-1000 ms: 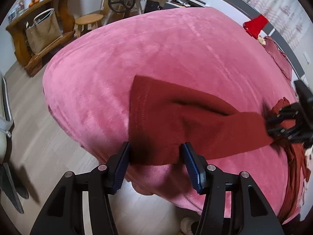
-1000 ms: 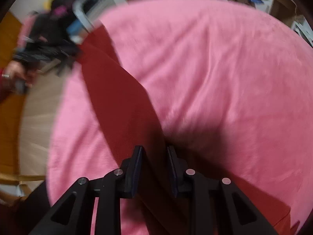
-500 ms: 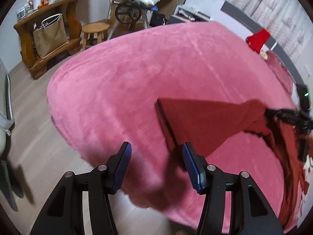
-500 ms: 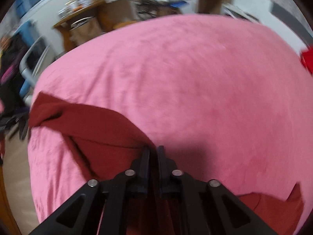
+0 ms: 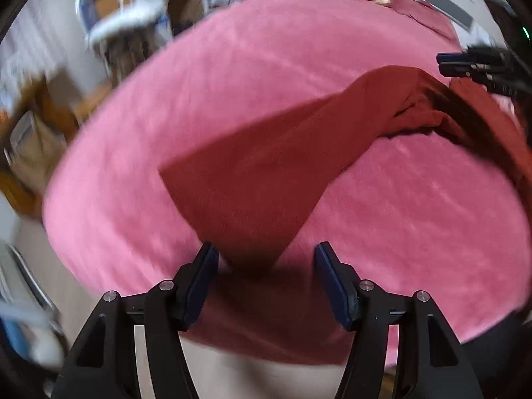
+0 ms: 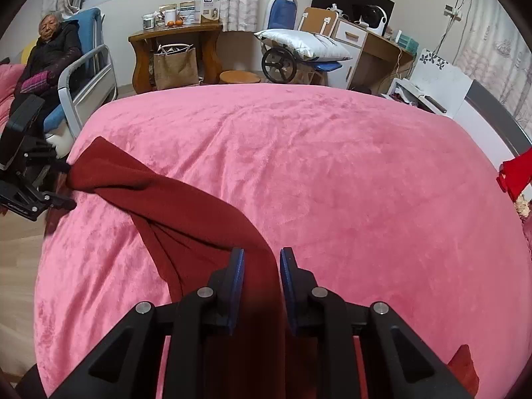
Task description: Fold clothes
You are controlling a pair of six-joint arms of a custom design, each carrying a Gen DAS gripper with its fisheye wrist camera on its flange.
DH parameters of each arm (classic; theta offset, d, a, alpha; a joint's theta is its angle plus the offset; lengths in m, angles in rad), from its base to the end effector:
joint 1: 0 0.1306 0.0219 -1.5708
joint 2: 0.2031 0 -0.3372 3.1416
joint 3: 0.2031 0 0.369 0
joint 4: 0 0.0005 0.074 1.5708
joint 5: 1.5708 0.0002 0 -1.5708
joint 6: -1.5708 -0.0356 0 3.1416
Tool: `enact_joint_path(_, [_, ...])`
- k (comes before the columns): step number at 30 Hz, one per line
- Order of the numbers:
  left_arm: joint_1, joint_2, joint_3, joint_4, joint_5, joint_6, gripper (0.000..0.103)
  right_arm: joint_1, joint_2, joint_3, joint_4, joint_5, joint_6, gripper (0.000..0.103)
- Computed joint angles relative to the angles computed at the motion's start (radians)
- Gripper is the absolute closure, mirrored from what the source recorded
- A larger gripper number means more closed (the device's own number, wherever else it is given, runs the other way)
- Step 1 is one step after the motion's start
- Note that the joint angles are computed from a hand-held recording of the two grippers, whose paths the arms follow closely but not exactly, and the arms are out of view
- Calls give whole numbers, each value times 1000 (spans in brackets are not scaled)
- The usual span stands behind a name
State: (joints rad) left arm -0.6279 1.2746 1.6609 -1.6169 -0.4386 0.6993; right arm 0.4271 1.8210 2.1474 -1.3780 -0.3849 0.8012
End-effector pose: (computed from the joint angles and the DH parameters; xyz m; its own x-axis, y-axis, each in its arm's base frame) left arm 0.3061 -0.2041 0.5052 -0.8524 -0.1014 -0.5130 -0.1718 0.9809 0.0916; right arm 0.5153 0.2487 0.4591 -0.1524 -0.8007 -0.5794 -0.9527 0.2750 -0.1295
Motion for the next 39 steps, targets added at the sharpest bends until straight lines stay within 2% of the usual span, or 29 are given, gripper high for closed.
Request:
enact_joint_path(4, [-39, 15, 10, 32, -174, -117, 41, -25, 33, 38, -56, -20, -77, 81])
enact_joint_path(5, [-45, 22, 15, 31, -195, -147, 45, -32, 46, 55, -72, -25, -97, 81])
enact_joint_path(6, [-46, 23, 18, 37, -194, -162, 61, -41, 63, 78, -91, -33, -119, 81])
enact_joint_path(8, [-43, 14, 22, 59, -169, -171, 82, -59, 97, 126, -130, -48, -164, 81])
enact_joint_path(11, [-6, -56, 1, 155, -8, -121, 84, -80, 130, 169, -169, -67, -211, 81])
enact_joint_path(13, [15, -116, -12, 230, 94, -81, 84, -90, 134, 177, -174, -78, -220, 81])
enact_joint_path(14, [21, -135, -7, 249, 115, -64, 84, -94, 134, 177, -174, -84, -221, 81])
enact_joint_path(18, [86, -158, 77, 221, 99, 10, 84, -102, 133, 174, -171, -113, -229, 81])
enact_joint_path(19, [125, -152, 102, 197, 91, 45, 84, -103, 130, 169, -169, -115, -232, 81])
enact_joint_path(21, [240, -108, 164, 81, 83, 173, 84, -102, 120, 150, -158, -116, -241, 81])
enact_joint_path(23, [360, -66, 182, -36, 129, 298, 84, -101, 115, 140, -163, -110, -240, 81])
enact_joint_path(24, [386, -65, 164, -57, 136, 324, 84, -99, 107, 128, -160, -100, -236, 81])
enact_joint_path(26, [388, -94, 99, -38, 123, 352, 84, -98, 87, 101, -152, -99, -212, 81])
enact_joint_path(31, [286, -208, -100, 151, 185, 316, 77, -95, 25, 16, -98, -103, -104, 81])
enact_joint_path(33, [243, -201, -120, 147, 193, 285, 59, -93, 17, 0, -81, -101, -113, 81])
enact_joint_path(35, [223, -180, -123, 126, 197, 264, 58, -99, 22, 6, -96, -113, -133, 81])
enact_joint_path(37, [224, -176, -139, 158, 210, 271, 57, -106, 30, 14, -118, -125, -149, 81])
enact_joint_path(39, [224, -167, -150, 175, 211, 279, 51, -115, 27, 8, -128, -120, -154, 81])
